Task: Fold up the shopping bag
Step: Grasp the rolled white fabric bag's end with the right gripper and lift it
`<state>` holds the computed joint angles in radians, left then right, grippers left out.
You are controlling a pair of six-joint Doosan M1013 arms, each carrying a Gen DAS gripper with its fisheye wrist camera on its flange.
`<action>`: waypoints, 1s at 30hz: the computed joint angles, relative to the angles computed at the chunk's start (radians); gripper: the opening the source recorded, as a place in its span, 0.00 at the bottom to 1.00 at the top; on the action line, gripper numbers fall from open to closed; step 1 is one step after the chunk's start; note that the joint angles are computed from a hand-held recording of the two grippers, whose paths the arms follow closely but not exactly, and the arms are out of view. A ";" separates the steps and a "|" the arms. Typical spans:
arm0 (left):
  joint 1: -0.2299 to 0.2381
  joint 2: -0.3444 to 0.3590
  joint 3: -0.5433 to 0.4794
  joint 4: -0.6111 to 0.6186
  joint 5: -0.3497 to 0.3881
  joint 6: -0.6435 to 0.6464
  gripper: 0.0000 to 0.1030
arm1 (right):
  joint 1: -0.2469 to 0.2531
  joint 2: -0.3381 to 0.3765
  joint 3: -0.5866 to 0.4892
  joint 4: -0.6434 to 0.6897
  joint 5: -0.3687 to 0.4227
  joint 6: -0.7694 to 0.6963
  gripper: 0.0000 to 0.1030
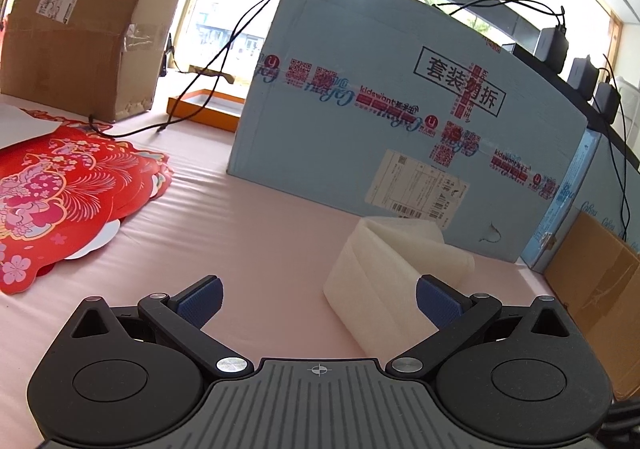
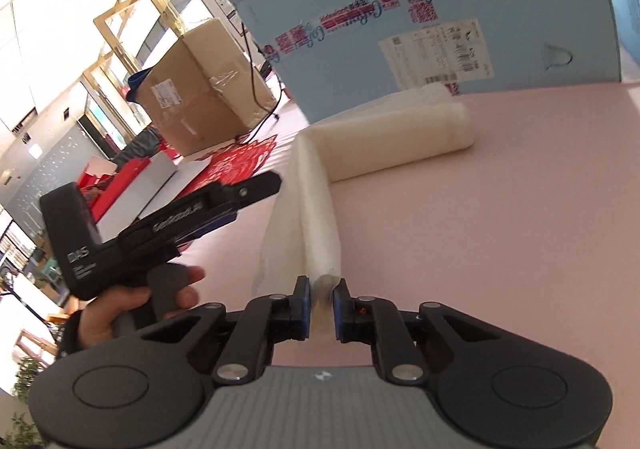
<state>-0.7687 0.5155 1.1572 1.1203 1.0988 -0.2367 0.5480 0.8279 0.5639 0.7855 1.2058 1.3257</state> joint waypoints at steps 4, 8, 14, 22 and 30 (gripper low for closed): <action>-0.002 0.014 -0.031 -0.044 0.020 0.115 1.00 | -0.006 -0.041 0.086 0.064 0.042 0.015 0.12; 0.006 0.033 -0.067 -0.139 -0.012 0.276 1.00 | -0.009 -0.085 0.158 0.062 0.068 0.009 0.13; 0.006 0.072 -0.133 -0.252 -0.007 0.521 1.00 | -0.005 -0.145 0.231 -0.033 0.016 -0.023 0.42; 0.006 0.058 -0.110 -0.198 0.072 0.386 1.00 | 0.002 -0.194 0.291 -0.144 -0.184 0.004 0.59; 0.014 0.014 -0.043 -0.175 0.058 0.238 1.00 | 0.016 -0.158 0.239 -0.117 -0.220 -0.027 0.59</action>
